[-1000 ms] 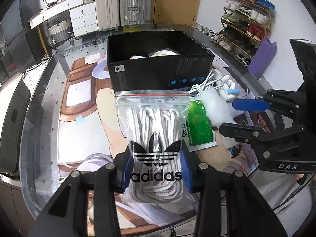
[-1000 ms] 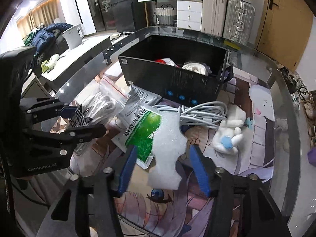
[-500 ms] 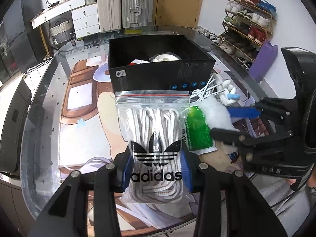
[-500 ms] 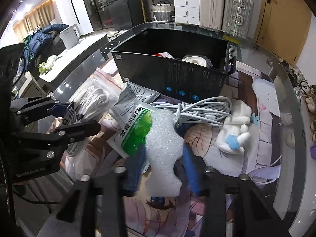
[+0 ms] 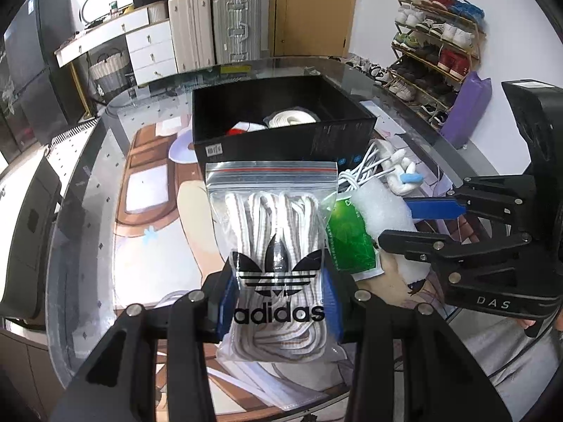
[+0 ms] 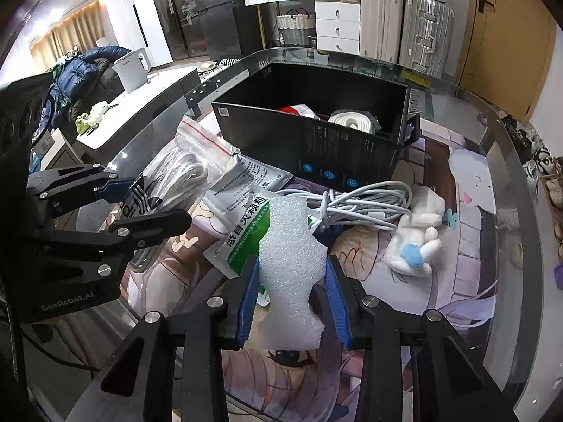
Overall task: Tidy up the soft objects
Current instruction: 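Grasp and lift the adidas lace bag with the left tool while the right tool lifts the white foam, then carry the adidas bag and the foam over the black box with both tools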
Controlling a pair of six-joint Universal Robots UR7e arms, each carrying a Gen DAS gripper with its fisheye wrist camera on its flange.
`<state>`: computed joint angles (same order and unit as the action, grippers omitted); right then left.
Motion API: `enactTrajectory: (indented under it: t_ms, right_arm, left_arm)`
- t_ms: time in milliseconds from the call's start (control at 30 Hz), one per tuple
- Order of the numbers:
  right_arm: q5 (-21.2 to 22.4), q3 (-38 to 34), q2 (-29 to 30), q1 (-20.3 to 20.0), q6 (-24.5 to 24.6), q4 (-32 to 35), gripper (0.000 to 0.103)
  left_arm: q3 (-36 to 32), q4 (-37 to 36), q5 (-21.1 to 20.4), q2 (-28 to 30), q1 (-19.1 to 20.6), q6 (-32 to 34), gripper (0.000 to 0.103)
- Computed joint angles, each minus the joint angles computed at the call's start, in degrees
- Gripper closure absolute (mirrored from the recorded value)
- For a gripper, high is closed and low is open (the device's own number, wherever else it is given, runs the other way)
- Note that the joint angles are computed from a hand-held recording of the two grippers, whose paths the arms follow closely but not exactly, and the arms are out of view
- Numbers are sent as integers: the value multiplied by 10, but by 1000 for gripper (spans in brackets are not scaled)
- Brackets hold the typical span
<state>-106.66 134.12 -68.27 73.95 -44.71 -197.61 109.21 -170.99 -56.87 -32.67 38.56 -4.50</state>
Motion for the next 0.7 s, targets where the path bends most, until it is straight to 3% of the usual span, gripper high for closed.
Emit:
enactTrajectory:
  t_ms: [333, 700]
  right_arm:
    - [28, 14, -27, 6, -1, -13, 65]
    - [61, 46, -61, 30, -16, -73, 66]
  left_arm:
    - [7, -30, 1, -11, -7, 12, 62]
    - [9, -78, 2, -26, -14, 32, 62]
